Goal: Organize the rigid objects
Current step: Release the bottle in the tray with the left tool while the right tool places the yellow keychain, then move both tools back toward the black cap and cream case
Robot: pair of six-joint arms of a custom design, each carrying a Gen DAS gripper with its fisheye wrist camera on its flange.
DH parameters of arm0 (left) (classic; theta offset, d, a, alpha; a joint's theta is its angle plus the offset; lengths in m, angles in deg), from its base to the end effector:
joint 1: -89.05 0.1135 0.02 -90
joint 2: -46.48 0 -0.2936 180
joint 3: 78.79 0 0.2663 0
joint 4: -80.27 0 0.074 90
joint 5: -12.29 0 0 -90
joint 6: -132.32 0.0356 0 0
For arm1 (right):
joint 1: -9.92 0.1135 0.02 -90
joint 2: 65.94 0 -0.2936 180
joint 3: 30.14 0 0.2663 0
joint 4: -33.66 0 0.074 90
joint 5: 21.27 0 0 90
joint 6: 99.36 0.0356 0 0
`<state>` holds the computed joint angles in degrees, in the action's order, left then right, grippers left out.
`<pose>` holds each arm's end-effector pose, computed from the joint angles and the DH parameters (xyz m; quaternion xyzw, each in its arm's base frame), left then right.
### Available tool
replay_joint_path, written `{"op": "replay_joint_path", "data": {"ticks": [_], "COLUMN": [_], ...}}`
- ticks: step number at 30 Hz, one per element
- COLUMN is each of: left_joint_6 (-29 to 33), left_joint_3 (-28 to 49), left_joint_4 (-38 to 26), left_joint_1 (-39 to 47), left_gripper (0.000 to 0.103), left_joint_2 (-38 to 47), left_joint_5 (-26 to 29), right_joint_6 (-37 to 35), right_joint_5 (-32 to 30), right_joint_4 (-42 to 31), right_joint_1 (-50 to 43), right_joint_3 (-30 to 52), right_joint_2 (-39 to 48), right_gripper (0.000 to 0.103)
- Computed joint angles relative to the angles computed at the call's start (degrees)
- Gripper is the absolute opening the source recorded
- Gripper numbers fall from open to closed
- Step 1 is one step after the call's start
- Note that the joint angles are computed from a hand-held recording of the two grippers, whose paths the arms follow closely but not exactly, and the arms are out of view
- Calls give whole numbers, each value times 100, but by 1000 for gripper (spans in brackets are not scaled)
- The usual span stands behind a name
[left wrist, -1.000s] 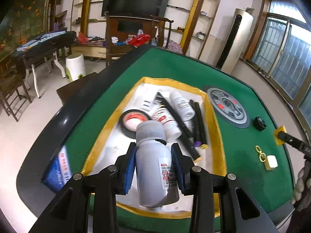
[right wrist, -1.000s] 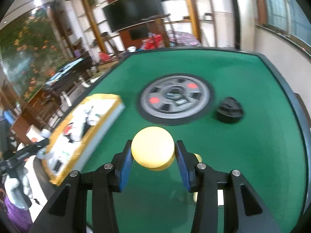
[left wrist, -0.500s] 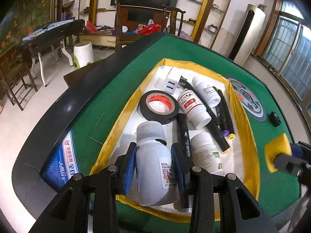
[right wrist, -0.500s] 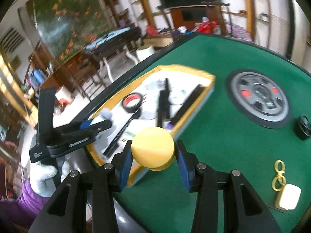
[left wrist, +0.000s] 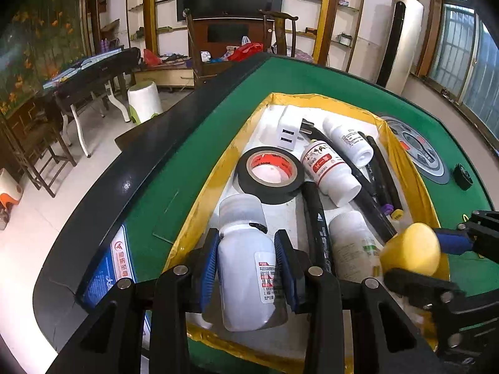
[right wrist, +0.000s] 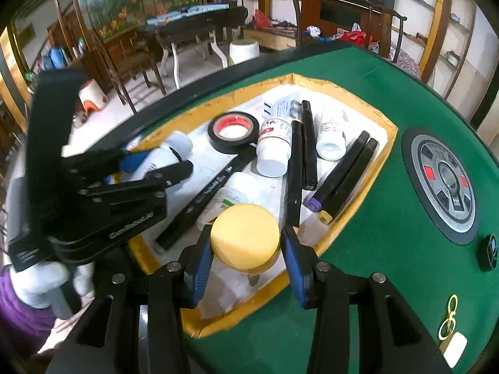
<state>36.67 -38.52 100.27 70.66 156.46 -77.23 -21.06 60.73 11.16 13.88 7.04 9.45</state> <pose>0.2690 -0.0897 0.0561 0.1056 0.9329 -0.0756 0.3360 0.2078 0.0194 0.1376 -0.1490 0.9538 0.0503 0.2562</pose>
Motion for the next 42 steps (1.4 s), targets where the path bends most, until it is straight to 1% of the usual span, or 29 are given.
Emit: {"op": "replay_joint_path", "data": {"ticks": [2,6,12,18,19,21,22,23,24,25,26,29,31,34,37,40,42], "left_joint_6": [13,11,38,31,26,14,22,24,27,6,-24,-122,-193,-278,-306,-350,-393], "left_joint_3": [39,60,125,175,179,166,178,186,160,146,138,140,142,89,-6,-101,-111], "left_joint_4": [-28,-26,-24,-96,-104,-120,-155,-189,-185,-189,-213,-371,-504,-617,-677,-739,-834], "left_joint_1": [23,29,33,0,0,-15,-37,-66,-87,-123,-121,-123,-167,-303,-442,-619,-741], "left_gripper": [38,39,39,39,41,49,56,62,65,66,67,69,69,77,78,80,80], "left_joint_2": [18,33,87,95,96,79,67,65,51,32,-1,-106,-214,-408,-685,-965,-1116], "left_joint_5": [13,19,48,16,25,37,73,92,84,52,53,73,-16,-281,-488,-701,-802], "right_joint_6": [42,74,91,110,111,108,118,128,139,161,168,144,119,49,-125,-357,-535], "right_joint_5": [98,482,798,886,918,955,946,913,844,791,729,694,547,230,-280,-797,-1101], "right_joint_4": [38,120,266,402,422,447,453,460,442,418,391,285,185,-23,-338,-708,-926], "right_joint_1": [119,398,588,675,699,733,732,724,693,669,643,603,501,217,-321,-1027,-1497], "right_joint_3": [33,34,-14,20,20,5,-5,-2,3,2,-36,-131,-189,-289,-406,-399,-352], "right_joint_2": [121,227,301,479,499,487,469,471,443,398,273,-84,-336,-807,-1490,-2019,-2216], "right_gripper": [42,42,42,42,42,42,43,44,45,51,54,55,55,57,58,63,66]}}
